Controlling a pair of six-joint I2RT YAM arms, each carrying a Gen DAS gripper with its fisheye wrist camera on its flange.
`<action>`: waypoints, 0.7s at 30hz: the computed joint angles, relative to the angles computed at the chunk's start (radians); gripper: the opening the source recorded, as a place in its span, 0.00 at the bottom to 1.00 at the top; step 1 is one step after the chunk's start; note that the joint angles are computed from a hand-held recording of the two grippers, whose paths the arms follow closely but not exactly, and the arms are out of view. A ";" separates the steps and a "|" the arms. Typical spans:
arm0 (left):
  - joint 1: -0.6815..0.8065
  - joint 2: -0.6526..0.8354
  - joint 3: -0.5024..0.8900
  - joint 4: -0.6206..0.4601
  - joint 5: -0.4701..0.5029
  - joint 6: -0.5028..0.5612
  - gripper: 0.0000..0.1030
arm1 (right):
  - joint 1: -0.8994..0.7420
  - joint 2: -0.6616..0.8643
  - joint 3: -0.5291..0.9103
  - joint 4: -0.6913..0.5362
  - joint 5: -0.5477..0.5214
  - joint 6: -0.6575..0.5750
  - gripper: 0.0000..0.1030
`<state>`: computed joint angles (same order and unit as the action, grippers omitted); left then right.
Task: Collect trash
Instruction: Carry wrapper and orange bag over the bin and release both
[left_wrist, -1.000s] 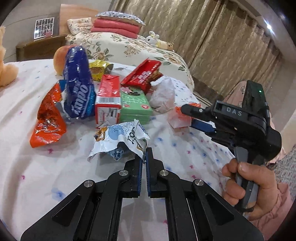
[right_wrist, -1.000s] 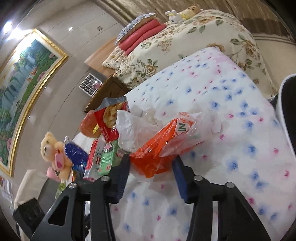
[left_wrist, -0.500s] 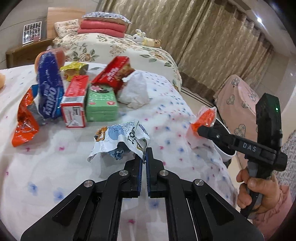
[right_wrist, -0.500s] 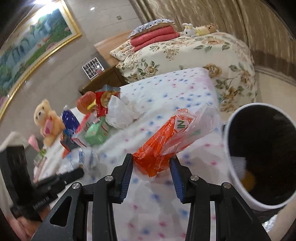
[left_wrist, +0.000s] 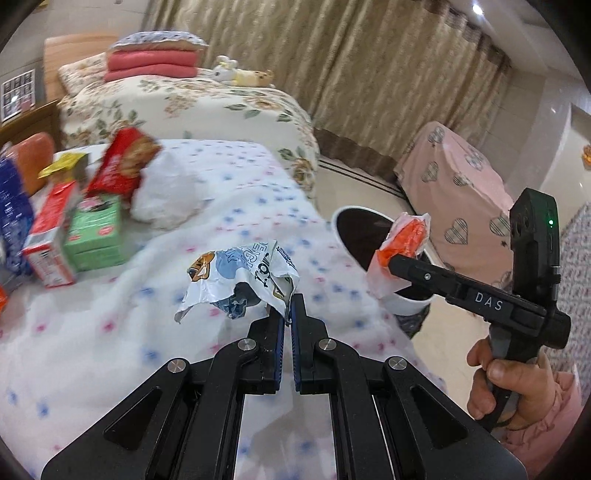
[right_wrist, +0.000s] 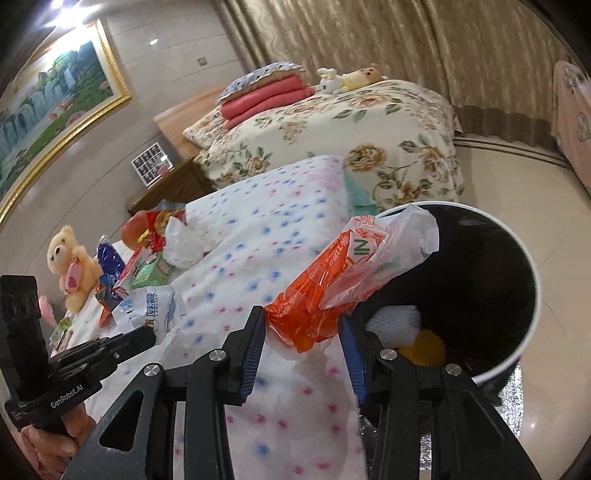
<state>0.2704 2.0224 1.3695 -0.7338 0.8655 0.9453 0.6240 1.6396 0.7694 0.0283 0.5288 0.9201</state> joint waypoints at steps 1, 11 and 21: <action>-0.012 -0.009 -0.014 0.008 -0.002 -0.002 0.03 | -0.002 -0.012 -0.014 -0.002 0.006 0.004 0.40; -0.132 -0.061 -0.090 0.097 -0.035 -0.066 0.03 | -0.048 -0.134 -0.142 0.000 0.018 0.020 0.40; -0.231 -0.099 -0.131 0.175 -0.066 -0.139 0.03 | -0.115 -0.191 -0.216 0.031 -0.025 -0.012 0.40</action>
<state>0.0390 1.9231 1.2389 -0.5588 0.7996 0.8058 0.5089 1.4488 0.5532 0.0597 0.5036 0.9082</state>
